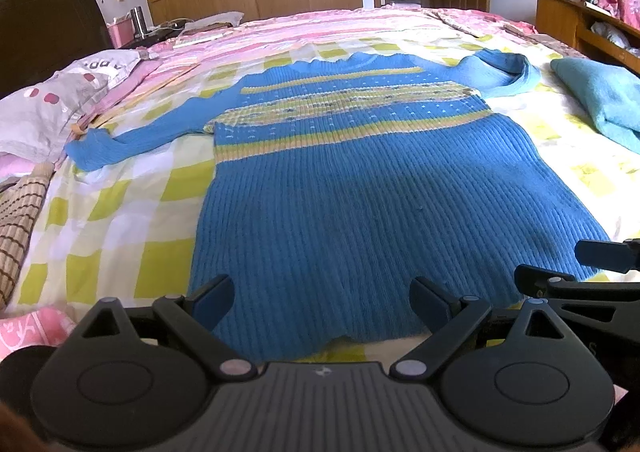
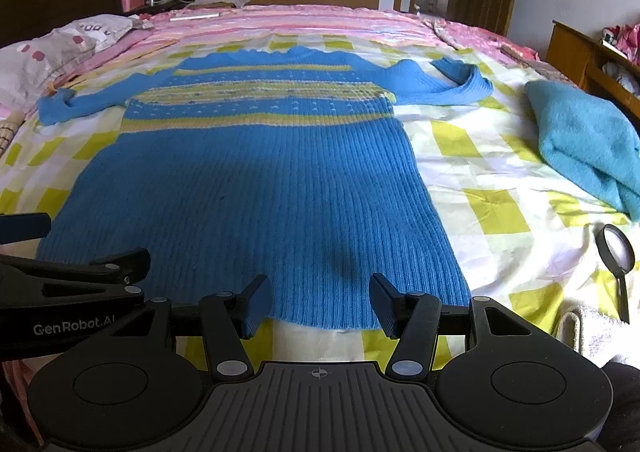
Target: Fold small clothes
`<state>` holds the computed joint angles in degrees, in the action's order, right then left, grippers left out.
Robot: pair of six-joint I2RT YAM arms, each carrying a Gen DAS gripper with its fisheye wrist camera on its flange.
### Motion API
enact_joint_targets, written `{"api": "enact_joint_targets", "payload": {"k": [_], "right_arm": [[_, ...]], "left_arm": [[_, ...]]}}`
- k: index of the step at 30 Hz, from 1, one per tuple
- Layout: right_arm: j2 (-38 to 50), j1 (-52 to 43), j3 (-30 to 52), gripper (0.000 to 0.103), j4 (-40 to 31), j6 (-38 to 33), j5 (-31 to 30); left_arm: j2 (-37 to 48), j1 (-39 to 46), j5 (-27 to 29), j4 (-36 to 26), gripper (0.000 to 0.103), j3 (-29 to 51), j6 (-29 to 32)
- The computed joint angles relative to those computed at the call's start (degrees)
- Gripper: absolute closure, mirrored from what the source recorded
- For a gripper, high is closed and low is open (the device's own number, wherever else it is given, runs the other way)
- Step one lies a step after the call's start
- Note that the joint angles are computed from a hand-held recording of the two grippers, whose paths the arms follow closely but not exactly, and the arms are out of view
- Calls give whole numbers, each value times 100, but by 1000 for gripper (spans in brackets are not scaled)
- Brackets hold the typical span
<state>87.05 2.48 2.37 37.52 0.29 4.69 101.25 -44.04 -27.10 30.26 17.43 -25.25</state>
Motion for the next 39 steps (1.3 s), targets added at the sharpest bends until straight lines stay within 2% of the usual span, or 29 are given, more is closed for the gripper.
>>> {"api": "enact_joint_targets", "payload": {"k": [5,12,21,39], "right_arm": [[-97,99,279,48,-530,95,132],[-307,129,477,48,-907,90,214],[-324,321,660,48,-888,-37,520],[-109,338,913,48,-706,-340,699]], "left_arm": [[31,57,-42,-111,4,140,73],[-63,234,100,-154,4,228,116],[-109,341,39,-206,5,382,256],[-29,534,131,-365,6,714,440]]}}
